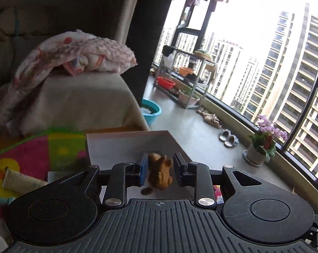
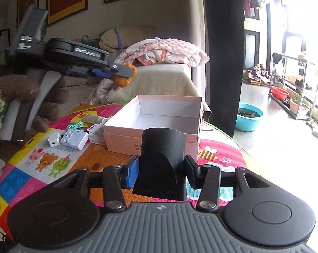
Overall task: Organize rigid objects
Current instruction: 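Carry the squirrel into the pink box and release it while right gripper grasps black cylinder, then lower the black cylinder into the pink box and open the right gripper, then grasp the white power strip with the left gripper and lift it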
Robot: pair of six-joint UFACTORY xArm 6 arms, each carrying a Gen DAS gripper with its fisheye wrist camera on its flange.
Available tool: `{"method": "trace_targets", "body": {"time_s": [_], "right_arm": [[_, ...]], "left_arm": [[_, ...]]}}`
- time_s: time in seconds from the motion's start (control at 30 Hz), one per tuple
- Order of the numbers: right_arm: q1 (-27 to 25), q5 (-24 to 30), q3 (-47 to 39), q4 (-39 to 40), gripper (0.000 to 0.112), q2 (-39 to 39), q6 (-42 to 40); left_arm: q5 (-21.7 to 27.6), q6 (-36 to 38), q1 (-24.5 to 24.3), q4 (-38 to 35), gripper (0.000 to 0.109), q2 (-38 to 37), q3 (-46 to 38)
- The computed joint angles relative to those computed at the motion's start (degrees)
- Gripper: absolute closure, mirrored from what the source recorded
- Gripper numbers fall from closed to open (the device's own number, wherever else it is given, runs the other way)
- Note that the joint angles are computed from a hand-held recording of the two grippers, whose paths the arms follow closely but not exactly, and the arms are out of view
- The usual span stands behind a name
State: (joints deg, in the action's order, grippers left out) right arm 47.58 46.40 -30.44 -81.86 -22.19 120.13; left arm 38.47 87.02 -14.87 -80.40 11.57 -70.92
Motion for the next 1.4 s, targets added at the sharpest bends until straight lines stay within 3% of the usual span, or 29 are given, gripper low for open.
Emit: {"method": "trace_targets", "body": {"time_s": [0.07,0.2,0.33,0.4,0.53,0.6,0.63,0.77,0.83,0.97,1.07,1.2,1.3,1.4], "right_arm": [[-0.49,-0.79,0.77,-0.31,0.067,-0.23,1.17],[-1.94,-2.87,1.00,0.04,0.067,0.53,1.84],[-6.83,-8.94,-0.38,-3.70,0.067,0.41,3.93],[-9.83,-11.74,-2.76,-6.60,0.067,0.72,4.39],[-17.25,-16.37,-13.03,-8.78,0.066,6.03,0.42],[-21.88,-21.89,-19.32,-4.70,0.060,10.85,-4.39],[-23.09,-22.90,-22.16,-1.75,0.051,13.36,-7.24],[-19.90,-16.13,-24.70,-2.54,0.034,17.10,-7.81],[-17.64,-14.59,-22.21,-5.63,0.030,16.98,-4.32],[-11.13,-7.37,-18.10,-3.85,0.029,18.42,-3.00],[-8.64,-7.56,-15.72,-2.94,0.030,19.59,-0.32],[-8.12,-11.19,-14.27,-5.68,0.030,20.78,6.69],[-7.73,-11.14,-14.46,-6.84,0.030,22.22,9.29],[-8.41,-13.02,-15.20,-6.33,0.030,24.05,9.21]], "left_arm": [[-2.22,4.19,0.46,-3.70,0.079,0.61,1.34],[-0.03,7.59,5.56,-9.72,0.079,-1.14,7.30],[5.48,4.62,11.59,-6.73,0.079,-2.63,12.90],[6.00,11.77,13.02,-8.91,0.079,-4.23,16.08],[-4.48,30.81,10.18,-16.67,0.079,-10.06,22.50],[-6.66,33.13,9.72,-17.91,0.079,-10.31,22.77],[-6.51,32.81,10.16,-17.64,0.079,-9.91,22.45],[-5.98,33.53,12.98,-19.14,0.079,-8.57,21.69],[-6.88,32.75,13.97,-19.28,0.079,-7.10,20.44],[-12.06,29.77,14.88,-24.18,0.079,-4.29,16.86],[-14.84,20.98,15.57,-24.17,0.079,-1.40,12.75],[-17.03,18.30,15.41,-25.13,0.079,0.97,8.61],[-10.97,21.32,15.85,-22.20,0.079,0.74,8.15],[-2.93,19.74,15.86,-14.17,0.078,2.68,5.41]]}}
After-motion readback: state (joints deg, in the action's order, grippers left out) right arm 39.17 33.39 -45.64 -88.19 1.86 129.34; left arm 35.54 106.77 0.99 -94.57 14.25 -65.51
